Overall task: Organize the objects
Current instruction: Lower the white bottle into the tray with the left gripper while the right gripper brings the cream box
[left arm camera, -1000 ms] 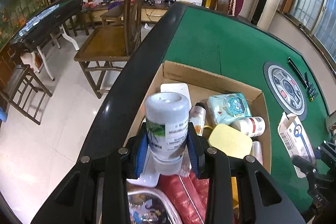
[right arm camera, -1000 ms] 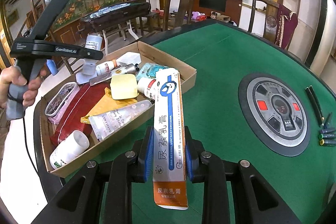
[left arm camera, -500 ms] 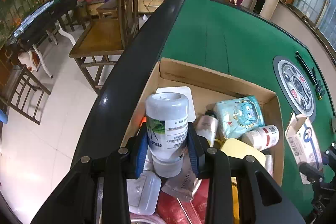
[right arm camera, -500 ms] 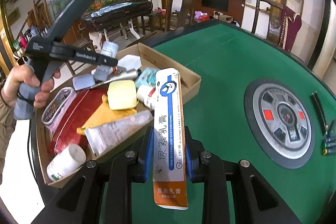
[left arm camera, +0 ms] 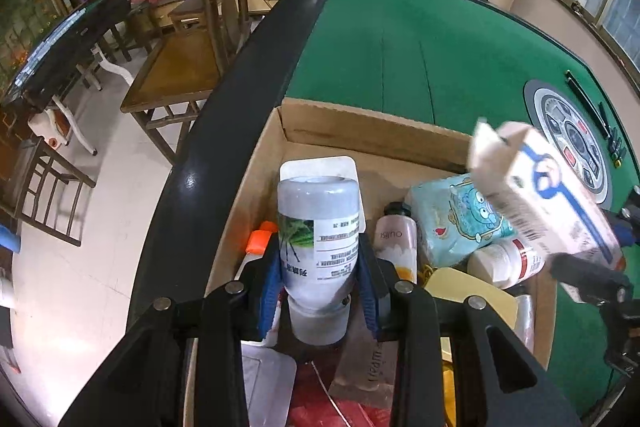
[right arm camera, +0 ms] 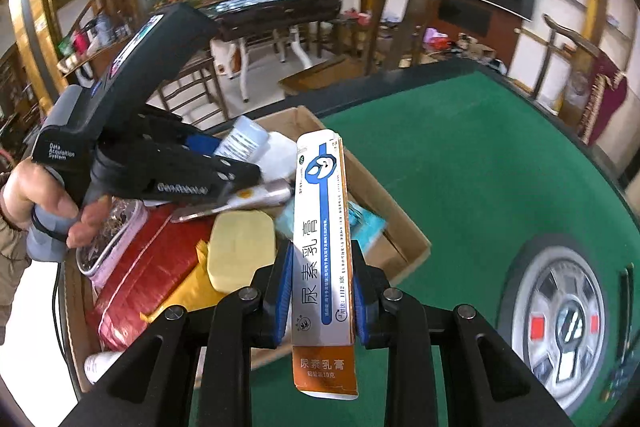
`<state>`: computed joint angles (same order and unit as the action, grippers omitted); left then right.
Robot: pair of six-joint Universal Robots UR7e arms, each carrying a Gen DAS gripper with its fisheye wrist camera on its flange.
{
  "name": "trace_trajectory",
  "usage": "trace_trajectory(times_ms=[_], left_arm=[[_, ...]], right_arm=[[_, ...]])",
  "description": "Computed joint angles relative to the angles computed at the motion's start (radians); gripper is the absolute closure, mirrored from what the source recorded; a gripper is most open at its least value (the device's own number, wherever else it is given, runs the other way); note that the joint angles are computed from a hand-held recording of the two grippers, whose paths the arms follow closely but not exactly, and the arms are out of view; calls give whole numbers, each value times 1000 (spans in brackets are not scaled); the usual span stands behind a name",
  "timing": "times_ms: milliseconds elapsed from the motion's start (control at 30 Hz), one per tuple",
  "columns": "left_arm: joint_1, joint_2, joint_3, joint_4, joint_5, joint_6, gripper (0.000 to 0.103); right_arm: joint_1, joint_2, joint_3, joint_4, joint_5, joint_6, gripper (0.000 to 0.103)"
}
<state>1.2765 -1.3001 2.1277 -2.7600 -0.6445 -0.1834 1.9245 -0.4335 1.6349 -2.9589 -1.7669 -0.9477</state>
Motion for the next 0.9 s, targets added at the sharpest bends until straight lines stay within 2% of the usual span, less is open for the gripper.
trace_trajectory(times_ms=[233, 367, 900], left_arm=[[10, -8, 13, -22, -31, 14, 70], [6, 0, 21, -50, -21, 23, 70], [8, 8, 19, -63, -15, 21, 70]], right_arm=[[10, 54, -48, 14, -19, -19, 76], [11, 81, -78, 28, -27, -23, 76], [11, 145, -182, 101, 10, 52, 75]])
